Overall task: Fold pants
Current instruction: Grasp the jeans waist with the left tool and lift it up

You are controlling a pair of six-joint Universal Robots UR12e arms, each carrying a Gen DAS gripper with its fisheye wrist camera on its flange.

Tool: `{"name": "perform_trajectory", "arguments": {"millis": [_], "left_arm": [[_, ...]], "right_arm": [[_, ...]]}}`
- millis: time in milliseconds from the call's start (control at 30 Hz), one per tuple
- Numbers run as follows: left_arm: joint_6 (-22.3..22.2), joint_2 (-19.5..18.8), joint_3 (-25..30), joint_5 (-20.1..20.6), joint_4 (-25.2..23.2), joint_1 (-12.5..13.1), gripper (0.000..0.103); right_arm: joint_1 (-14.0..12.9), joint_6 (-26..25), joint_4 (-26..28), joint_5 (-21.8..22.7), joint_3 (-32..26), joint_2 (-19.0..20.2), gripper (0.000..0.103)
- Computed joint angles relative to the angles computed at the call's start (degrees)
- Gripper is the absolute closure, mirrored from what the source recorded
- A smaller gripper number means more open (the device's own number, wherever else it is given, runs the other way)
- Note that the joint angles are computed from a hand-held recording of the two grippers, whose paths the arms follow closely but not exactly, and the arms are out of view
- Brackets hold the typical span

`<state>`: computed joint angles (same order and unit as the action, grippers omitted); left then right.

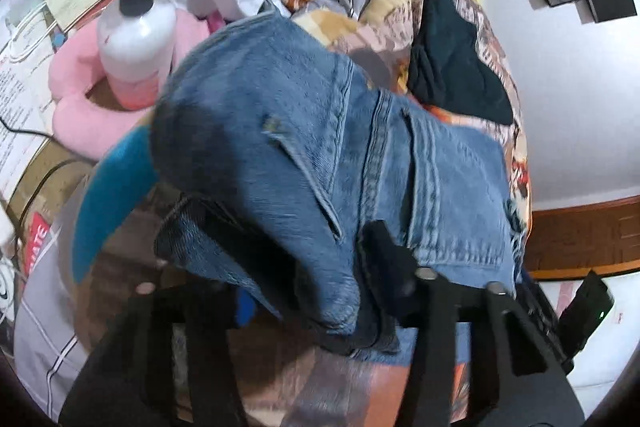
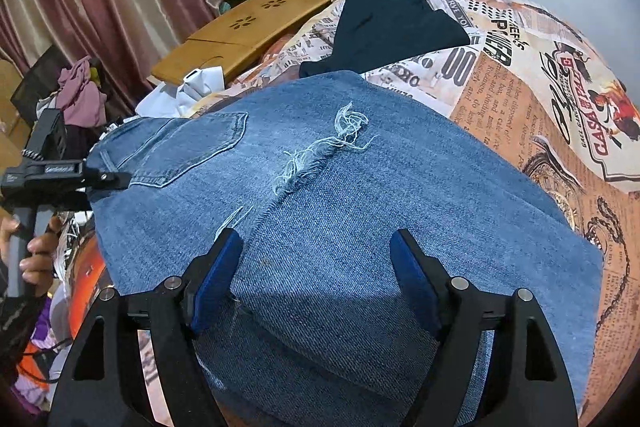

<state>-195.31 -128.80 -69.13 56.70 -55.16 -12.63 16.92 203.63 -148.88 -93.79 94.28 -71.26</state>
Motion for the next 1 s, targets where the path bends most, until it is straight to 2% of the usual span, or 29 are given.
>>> {"name": "perform_trajectory", "arguments": {"millis": [67,167,233,333,533,633,800,900,933,1000], "left_arm": [[0.45,0.02,0.54,3.50,2.04,-0.70,0.072],[3.04,0.70,1.35,10.52,5.26,-2.22,0.079],[4.89,1.32,1.76,13.95,8.16,-3.01,0.080],[7.51,2.00,2.81,16.39,12.43,-3.97,0.081],[11.55,2.95,5.14,13.81,23.03,-6.33,0.081],[14.08,2.50,7.75,12.99,25.12,-8.61,0.081],[17.54,1.38,11.91,9.81,25.16,-11.96,0.082],[19.75,0.38,14.45,7.86,23.00,-13.84,0.082],[20.38,-0.02,15.36,7.40,21.78,-14.40,0.082],[22.14,-1.01,17.31,7.26,18.63,-15.83,0.082]], "right_arm": [[-0.05,0.29,0.14,0.24,0.00,-0.09,0.027],[-0.44,0.83,-1.50,1.85,1.01,-0.94,0.029],[-0.57,1.28,-3.63,1.72,2.26,-1.89,0.030],[-0.77,2.11,-4.80,-0.16,4.00,-3.71,0.030],[-1.96,6.57,-6.36,-3.77,8.95,-8.57,0.030],[-2.30,8.13,-5.72,-6.42,11.50,-11.02,0.030],[-3.06,9.25,-2.37,-6.95,15.40,-13.76,0.030],[-3.86,10.10,-0.26,-5.07,17.35,-14.38,0.030],[-4.22,10.69,-0.72,-3.89,18.08,-14.50,0.030],[-4.87,12.32,-4.96,-1.92,20.54,-15.19,0.030]]}}
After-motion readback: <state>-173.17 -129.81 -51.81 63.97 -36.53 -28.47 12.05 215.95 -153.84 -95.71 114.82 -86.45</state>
